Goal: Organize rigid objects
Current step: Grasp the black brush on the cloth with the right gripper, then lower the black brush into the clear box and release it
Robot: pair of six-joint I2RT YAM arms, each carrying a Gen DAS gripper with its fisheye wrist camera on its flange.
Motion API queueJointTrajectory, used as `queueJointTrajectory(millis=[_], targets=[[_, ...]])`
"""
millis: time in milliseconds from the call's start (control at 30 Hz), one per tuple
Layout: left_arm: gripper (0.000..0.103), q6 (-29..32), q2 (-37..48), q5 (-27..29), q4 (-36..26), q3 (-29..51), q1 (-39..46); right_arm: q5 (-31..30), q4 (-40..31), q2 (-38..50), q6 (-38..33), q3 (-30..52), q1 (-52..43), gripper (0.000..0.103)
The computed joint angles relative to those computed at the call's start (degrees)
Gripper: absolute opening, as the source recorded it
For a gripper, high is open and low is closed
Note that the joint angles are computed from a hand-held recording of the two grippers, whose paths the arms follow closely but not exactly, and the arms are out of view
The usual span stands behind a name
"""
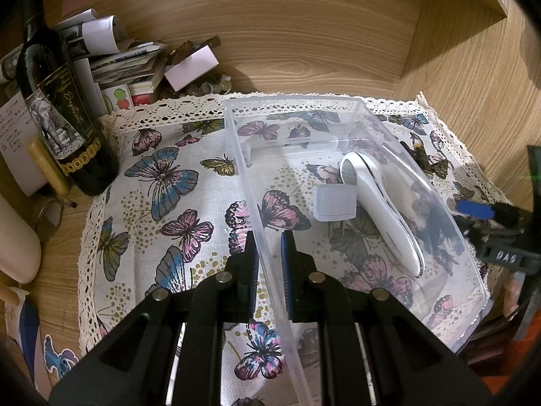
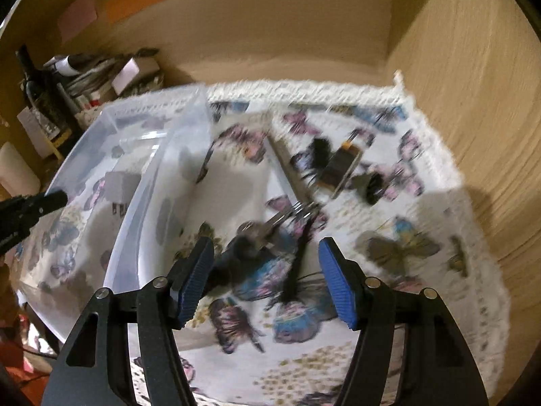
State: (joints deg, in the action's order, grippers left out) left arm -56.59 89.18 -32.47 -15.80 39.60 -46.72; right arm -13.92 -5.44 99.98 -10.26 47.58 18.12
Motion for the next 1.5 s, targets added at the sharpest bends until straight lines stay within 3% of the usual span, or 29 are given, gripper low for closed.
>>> queueJointTrajectory(millis=[233, 367, 567, 1067, 1500], targets=[[0.013, -0.01, -0.05, -0.32, -0.03, -0.11, -0.07, -0.07, -0.08, 3.71, -0.16, 0.49, 1.37, 0.054], [0.013, 0.02, 0.06, -0.27, 0.13, -0.11, -0.03, 0.40, -0.17, 3.24, -1.91, -0.42, 1.36, 0.027], [0.013, 0.04, 0.10, -0.28, 0.05, -0.03, -0.02, 1.47, 3.32, -0.29, -2.42, -3.50, -0.12, 0.024], [0.013, 0.42, -0.27, 0.27, 0.25, -0.09, 0.48, -0.71, 1.83, -11.41, -2.30, -1.91, 1.73, 0.024], [0.013, 1.05, -0.40, 0.55, 1.08, -0.45, 0.91, -0.69, -0.62, -7.55, -3.54, 2.75, 11.59, 0.024]])
